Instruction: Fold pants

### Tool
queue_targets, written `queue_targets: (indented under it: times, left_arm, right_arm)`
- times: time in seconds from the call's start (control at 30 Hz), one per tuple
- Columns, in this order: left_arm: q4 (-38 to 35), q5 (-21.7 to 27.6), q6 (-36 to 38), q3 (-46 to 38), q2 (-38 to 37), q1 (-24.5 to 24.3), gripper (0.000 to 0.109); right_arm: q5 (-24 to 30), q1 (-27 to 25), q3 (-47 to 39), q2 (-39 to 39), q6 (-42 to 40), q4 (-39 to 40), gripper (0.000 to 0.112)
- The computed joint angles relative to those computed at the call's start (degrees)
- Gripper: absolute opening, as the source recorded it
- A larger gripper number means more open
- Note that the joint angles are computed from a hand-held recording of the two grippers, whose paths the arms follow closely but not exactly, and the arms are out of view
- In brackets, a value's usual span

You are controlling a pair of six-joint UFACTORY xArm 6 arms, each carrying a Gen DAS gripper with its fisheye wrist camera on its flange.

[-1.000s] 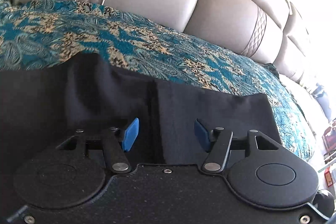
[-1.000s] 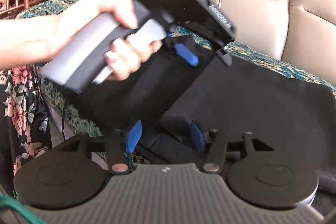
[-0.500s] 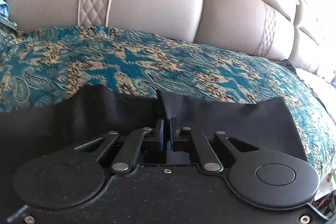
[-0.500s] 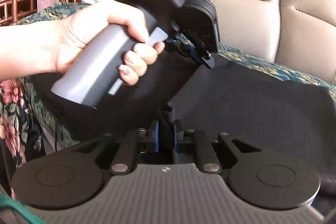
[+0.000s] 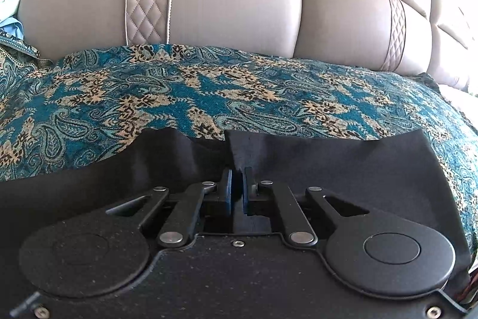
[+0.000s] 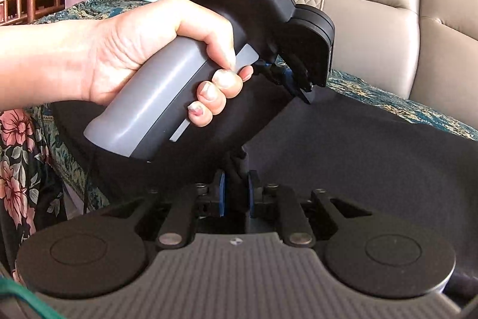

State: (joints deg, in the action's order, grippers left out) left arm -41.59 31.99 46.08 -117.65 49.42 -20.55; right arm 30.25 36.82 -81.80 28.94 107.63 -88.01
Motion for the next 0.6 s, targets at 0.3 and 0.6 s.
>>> queue_targets:
  times: [0.3, 0.6]
  left_arm:
    - [-1.65, -0.77, 1.36, 2.05, -2.02, 1.01, 0.020]
    - [-9.39, -5.22, 10.98, 11.95, -9.64, 3.60, 0.054]
  right_arm:
    - [-3.10, -0.66, 1.64, -1.53, 4.62, -5.60, 0.059]
    - [2.70, 0.11, 7.56, -6.51, 13.40, -10.02, 0.081]
